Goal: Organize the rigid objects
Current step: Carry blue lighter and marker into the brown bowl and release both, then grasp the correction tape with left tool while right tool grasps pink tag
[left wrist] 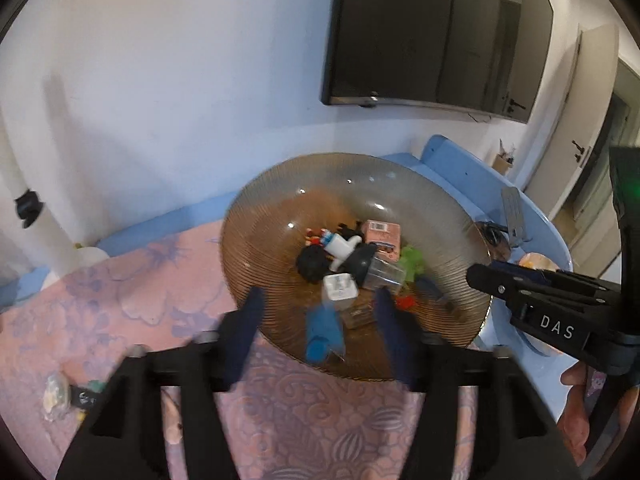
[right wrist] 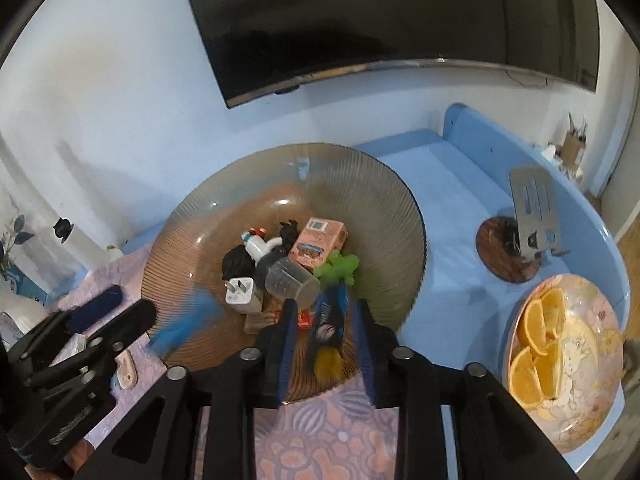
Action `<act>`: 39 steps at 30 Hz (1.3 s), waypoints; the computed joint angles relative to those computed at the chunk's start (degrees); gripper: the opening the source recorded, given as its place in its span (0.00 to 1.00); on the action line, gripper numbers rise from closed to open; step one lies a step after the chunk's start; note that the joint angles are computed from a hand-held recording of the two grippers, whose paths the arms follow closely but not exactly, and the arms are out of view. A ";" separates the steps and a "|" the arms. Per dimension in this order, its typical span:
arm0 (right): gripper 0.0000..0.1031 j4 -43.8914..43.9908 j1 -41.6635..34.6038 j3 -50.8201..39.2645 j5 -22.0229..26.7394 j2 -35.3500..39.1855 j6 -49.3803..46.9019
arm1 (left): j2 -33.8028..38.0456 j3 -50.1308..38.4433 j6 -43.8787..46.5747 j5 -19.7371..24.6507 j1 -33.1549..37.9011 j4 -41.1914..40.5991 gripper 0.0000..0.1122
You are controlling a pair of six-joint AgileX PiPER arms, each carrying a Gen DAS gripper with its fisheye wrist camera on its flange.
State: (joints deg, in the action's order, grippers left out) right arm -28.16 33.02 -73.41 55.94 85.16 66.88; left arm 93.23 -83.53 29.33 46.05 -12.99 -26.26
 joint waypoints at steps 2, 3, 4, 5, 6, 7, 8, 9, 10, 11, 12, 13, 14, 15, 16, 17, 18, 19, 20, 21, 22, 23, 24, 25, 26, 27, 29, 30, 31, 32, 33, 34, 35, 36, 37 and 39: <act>0.29 -2.10 1.51 0.70 0.77 -0.98 1.92 | -2.32 1.46 3.24 0.20 2.60 -2.90 0.58; 0.29 -3.49 3.24 0.57 2.29 -1.36 3.04 | -3.22 1.82 4.52 1.05 4.04 -4.19 0.58; 0.29 -4.12 4.21 0.46 2.83 -1.48 3.54 | -4.41 2.40 6.25 2.26 5.99 -6.05 0.58; 0.29 -4.59 5.28 0.06 3.31 -1.48 3.90 | -5.94 3.39 8.43 3.41 8.47 -8.35 0.58; 0.30 -5.27 7.69 -0.81 4.11 -1.26 4.31 | -7.52 4.60 10.32 4.16 10.77 -10.01 0.58; 0.33 -5.42 8.75 -1.56 4.35 -0.73 4.07 | -8.61 5.42 11.16 4.50 12.15 -10.68 0.58; 0.35 -6.24 11.73 -3.42 5.60 0.56 4.23 | -10.61 7.05 13.36 5.59 15.44 -12.22 0.58; 0.38 -6.80 13.37 -4.57 6.21 1.50 4.49 | -11.86 8.02 15.12 6.64 17.98 -13.51 0.58; 0.39 -7.69 15.76 -6.21 6.93 2.84 4.84 | -13.56 9.55 17.38 7.42 21.25 -15.03 0.58; 0.39 -8.85 18.60 -8.38 7.73 4.63 5.10 | -14.36 10.34 18.63 7.46 23.16 -15.68 0.58; 0.39 -9.78 20.59 -10.07 8.26 6.13 5.29 | -16.27 12.49 21.43 7.51 26.68 -17.09 0.58; 0.39 -10.93 22.92 -12.08 8.90 8.01 5.80 | -17.44 13.94 23.56 7.83 29.36 -18.05 0.60; 0.39 -12.13 25.62 -14.31 9.02 10.30 6.38 | -18.98 16.33 26.73 7.89 33.34 -19.23 0.64; 0.43 -12.68 26.86 -15.28 8.79 11.51 6.70 | -19.74 17.91 28.67 7.78 35.88 -19.89 0.69; 0.48 -13.53 28.53 -16.80 8.53 13.53 7.05 | -20.17 19.22 30.37 7.68 38.28 -20.32 0.71; 0.49 -14.79 30.35 -18.40 8.36 15.93 7.68 | -20.44 20.93 32.48 7.21 40.63 -20.56 0.71; 0.50 -15.77 31.56 -19.37 8.14 17.69 8.21 | -20.60 23.10 34.57 5.17 42.20 -19.73 0.71; 0.50 -17.05 32.81 -20.56 7.97 19.94 8.66 | -20.64 25.45 36.03 1.93 42.93 -18.74 0.71; 0.50 -18.24 33.77 -21.26 7.86 21.96 9.01 | -20.16 27.50 38.07 -0.55 44.09 -18.87 0.71; 0.50 -18.46 34.44 -22.59 7.53 24.52 8.98 | -19.33 28.65 39.76 -1.91 44.96 -19.60 0.71; 0.51 -18.10 34.42 -23.05 6.56 25.98 9.18 | -18.18 30.05 42.17 -2.96 46.36 -21.10 0.71; 0.51 -17.40 34.06 -23.04 4.85 27.26 9.65 | -17.22 30.73 43.94 -3.15 47.77 -22.22 0.71; 0.51 -16.06 33.30 -22.80 2.52 28.43 10.13 | -15.60 31.10 44.77 -3.61 48.69 -22.91 0.71; 0.51 -15.56 33.02 -22.91 2.06 29.26 10.54 | -13.86 30.99 44.64 -3.77 49.37 -23.15 0.71; 0.51 -15.41 32.75 -23.44 2.44 30.41 10.72 | -12.99 31.10 45.24 -3.80 50.00 -23.76 0.71; 0.51 -15.49 32.61 -23.28 2.50 30.67 10.83 | -12.51 31.95 46.49 -4.11 50.93 -24.99 0.71; 0.53 -17.04 32.73 -22.38 2.50 31.56 11.83 | -11.56 32.42 46.33 -5.35 50.81 -24.96 0.71; 0.54 -17.83 32.88 -21.39 2.13 31.72 12.65 | -11.21 32.08 45.77 -5.01 50.69 -24.39 0.71; 0.54 -17.80 32.66 -19.68 0.48 31.50 13.70 | -10.99 31.93 45.93 -4.83 50.63 -24.62 0.71; 0.54 -16.87 32.43 -19.36 0.19 31.38 13.42 | -11.14 32.46 46.33 -5.54 50.58 -24.78 0.71; 0.55 -16.62 32.27 -19.80 0.82 31.56 13.14 | -11.12 32.64 46.27 -6.32 50.07 -24.61 0.71; 0.56 -17.85 32.56 -19.42 1.07 31.30 14.15 | -11.35 32.94 46.54 -6.82 49.81 -24.59 0.71; 0.57 -18.62 32.65 -18.53 0.42 30.79 14.95 | -11.50 33.09 46.97 -6.80 49.91 -24.76 0.71; 0.57 -18.71 32.51 -17.74 -0.41 30.32 15.37 | -11.58 33.15 47.34 -6.74 49.94 -25.03 0.71; 0.58 -18.52 32.23 -17.43 -0.86 30.10 15.42 | -11.36 32.98 47.41 -6.54 49.98 -25.06 0.71; 0.58 -18.15 31.95 -16.98 -1.46 29.78 15.71 | -10.76 32.25 46.28 -5.54 50.16 -23.97 0.71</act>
